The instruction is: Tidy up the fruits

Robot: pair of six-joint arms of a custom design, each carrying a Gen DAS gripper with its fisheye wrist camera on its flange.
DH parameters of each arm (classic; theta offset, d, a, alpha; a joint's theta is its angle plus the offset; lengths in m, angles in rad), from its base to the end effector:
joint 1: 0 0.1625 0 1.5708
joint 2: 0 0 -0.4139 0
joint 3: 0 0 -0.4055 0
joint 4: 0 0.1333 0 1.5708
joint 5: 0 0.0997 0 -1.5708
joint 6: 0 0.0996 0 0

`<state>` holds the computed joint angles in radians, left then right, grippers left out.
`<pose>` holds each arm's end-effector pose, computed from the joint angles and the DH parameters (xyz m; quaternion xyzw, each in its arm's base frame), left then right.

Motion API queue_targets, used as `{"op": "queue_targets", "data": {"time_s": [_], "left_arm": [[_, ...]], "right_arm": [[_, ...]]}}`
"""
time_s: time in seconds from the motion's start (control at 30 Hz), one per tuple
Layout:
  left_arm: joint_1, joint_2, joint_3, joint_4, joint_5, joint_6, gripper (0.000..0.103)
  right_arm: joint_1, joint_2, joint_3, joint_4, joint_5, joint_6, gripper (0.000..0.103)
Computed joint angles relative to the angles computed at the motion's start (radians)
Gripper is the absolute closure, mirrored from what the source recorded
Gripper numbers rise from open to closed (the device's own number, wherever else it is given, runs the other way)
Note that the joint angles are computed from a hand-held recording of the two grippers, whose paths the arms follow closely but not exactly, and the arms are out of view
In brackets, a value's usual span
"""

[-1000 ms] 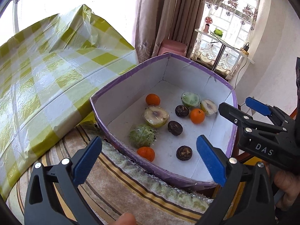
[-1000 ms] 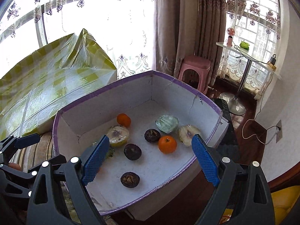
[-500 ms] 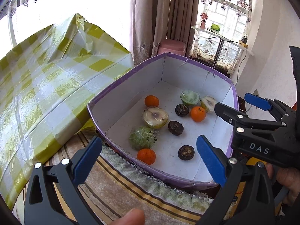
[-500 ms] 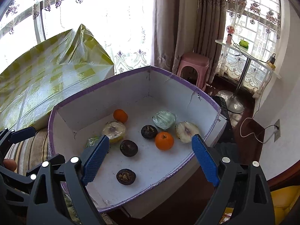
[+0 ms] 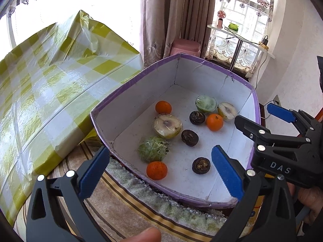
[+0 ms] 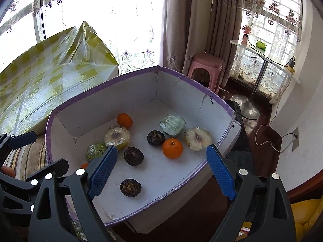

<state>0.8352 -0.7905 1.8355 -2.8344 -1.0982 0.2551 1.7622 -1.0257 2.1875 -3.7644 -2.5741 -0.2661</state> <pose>-0.2777 -0.5731 0.0410 0.4369 0.8624 -0.1584 0.2008 0.1384 -0.4550 0.2024 -0.0581 -0.7966 0.4166 0.4341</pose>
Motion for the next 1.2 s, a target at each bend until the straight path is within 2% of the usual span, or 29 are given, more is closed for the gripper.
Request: {"op": "queue_targets", "data": {"time_s": [1.2], "left_arm": [[-0.003, 0.004, 0.007, -0.003, 0.001, 0.002, 0.002]], "right_arm": [[-0.002, -0.001, 0.005, 0.014, -0.004, 0.012, 0.016]]}}
